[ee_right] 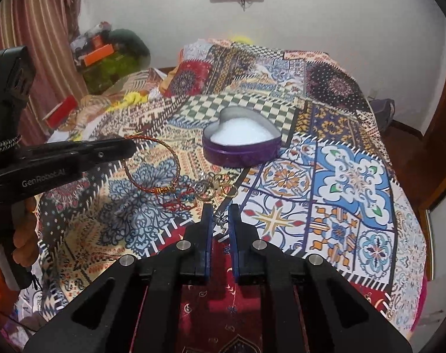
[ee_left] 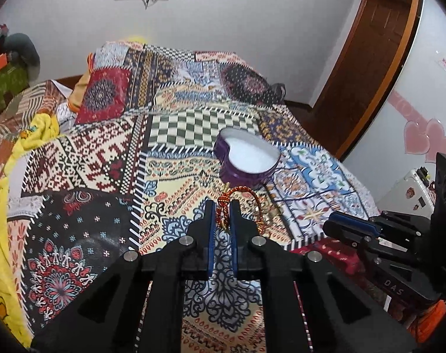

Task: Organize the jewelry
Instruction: 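Carry the bracelet with the left gripper into the purple heart tin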

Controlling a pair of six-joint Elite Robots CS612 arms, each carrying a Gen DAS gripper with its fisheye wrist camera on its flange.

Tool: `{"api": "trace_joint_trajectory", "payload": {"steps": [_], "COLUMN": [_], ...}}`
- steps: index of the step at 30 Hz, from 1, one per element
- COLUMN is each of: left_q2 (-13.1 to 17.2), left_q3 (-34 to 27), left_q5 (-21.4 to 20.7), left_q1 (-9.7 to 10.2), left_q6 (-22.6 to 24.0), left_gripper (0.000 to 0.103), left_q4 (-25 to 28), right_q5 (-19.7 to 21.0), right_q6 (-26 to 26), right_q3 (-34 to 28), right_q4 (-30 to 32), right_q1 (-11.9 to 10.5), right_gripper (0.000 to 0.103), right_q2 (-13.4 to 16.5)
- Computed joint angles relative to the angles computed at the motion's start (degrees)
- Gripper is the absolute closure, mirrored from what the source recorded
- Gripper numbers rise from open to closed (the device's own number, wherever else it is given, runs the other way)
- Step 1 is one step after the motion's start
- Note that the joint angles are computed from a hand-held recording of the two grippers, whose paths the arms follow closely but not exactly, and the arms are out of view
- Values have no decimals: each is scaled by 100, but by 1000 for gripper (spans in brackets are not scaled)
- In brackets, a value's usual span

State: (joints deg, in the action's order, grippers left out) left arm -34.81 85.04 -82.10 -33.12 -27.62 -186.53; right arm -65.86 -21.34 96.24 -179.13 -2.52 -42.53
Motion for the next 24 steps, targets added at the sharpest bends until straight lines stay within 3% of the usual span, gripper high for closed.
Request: {"api": "trace_joint_trajectory", "payload": {"steps": [14, 24], "left_q2": [-193, -108], "left_q3": [91, -190], "left_q5": [302, 386], "left_q1": [-102, -96], "left_q6": [173, 347], "left_gripper": [95, 95], "left_q4": [-538, -517], "right_q5": [121, 144], "right_q6": [298, 421], "right_q3": [98, -9], "right_q4": [-732, -1051], "right_q1": [-66, -78], "right_gripper": [94, 94], "right_q2": [-131, -90]}}
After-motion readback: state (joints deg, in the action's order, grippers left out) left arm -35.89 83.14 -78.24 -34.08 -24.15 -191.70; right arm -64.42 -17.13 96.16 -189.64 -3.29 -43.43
